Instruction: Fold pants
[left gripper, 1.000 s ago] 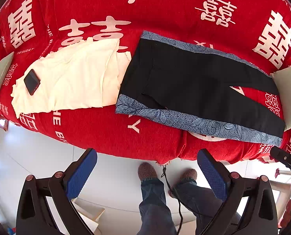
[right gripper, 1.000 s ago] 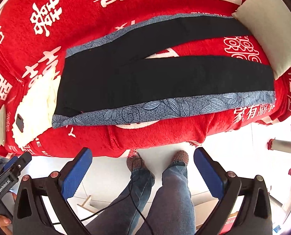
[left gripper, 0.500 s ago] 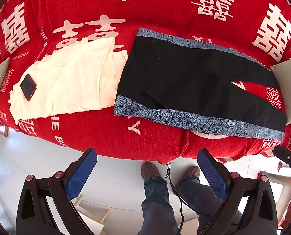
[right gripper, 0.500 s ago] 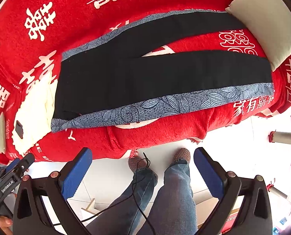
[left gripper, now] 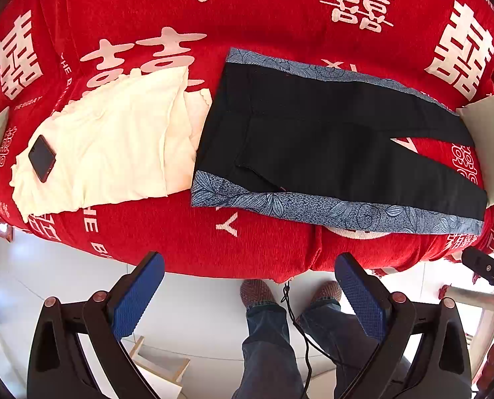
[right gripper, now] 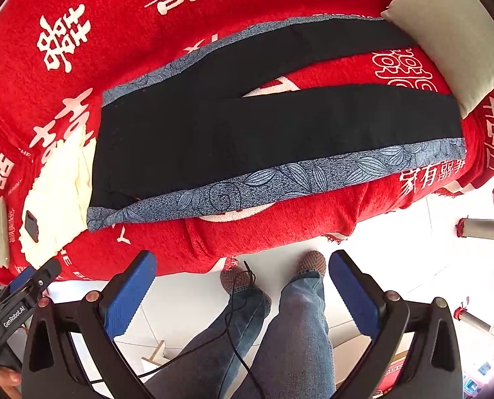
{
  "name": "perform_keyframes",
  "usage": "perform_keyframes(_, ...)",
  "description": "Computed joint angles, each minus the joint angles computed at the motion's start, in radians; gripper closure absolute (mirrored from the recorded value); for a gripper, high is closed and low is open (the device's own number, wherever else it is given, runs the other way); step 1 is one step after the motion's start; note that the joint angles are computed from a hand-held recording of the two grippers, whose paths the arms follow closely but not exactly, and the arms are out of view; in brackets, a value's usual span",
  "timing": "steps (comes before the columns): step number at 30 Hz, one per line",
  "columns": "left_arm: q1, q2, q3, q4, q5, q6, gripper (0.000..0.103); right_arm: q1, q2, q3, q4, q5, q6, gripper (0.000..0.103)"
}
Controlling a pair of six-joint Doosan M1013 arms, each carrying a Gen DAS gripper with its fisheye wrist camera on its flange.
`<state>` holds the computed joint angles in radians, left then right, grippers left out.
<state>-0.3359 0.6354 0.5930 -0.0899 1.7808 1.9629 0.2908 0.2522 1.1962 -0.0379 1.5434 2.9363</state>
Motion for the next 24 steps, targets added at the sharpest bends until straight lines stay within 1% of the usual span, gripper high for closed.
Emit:
perform_keyframes(9,0.003,0.012,-0.007,-0.004,0.013,0.006,0.000,0.006,0.020,-0.022,-0.003,0.020,-0.002,0.000)
perform_keyframes(16,0.005,0.017,0.001,-0.005,0.014,0.017,0.000,0.004,0.024,-0.014,0.000,0.008,0.011,0.000)
perform_keyframes(19,0.006,0.021,0.009,-0.013,0.010,0.011,0.000,0.003,0.021,0.001,0.004,-0.020,0.019,0.000)
perform_keyframes(21,0.007,0.024,0.017,-0.018,0.006,0.002,0.000,0.000,0.013,0.025,0.013,-0.061,0.023,0.000)
perform_keyframes(24,0.013,0.039,0.026,-0.050,0.013,-0.046,0.000,-0.009,-0.009,0.086,0.046,-0.155,0.048,0.000)
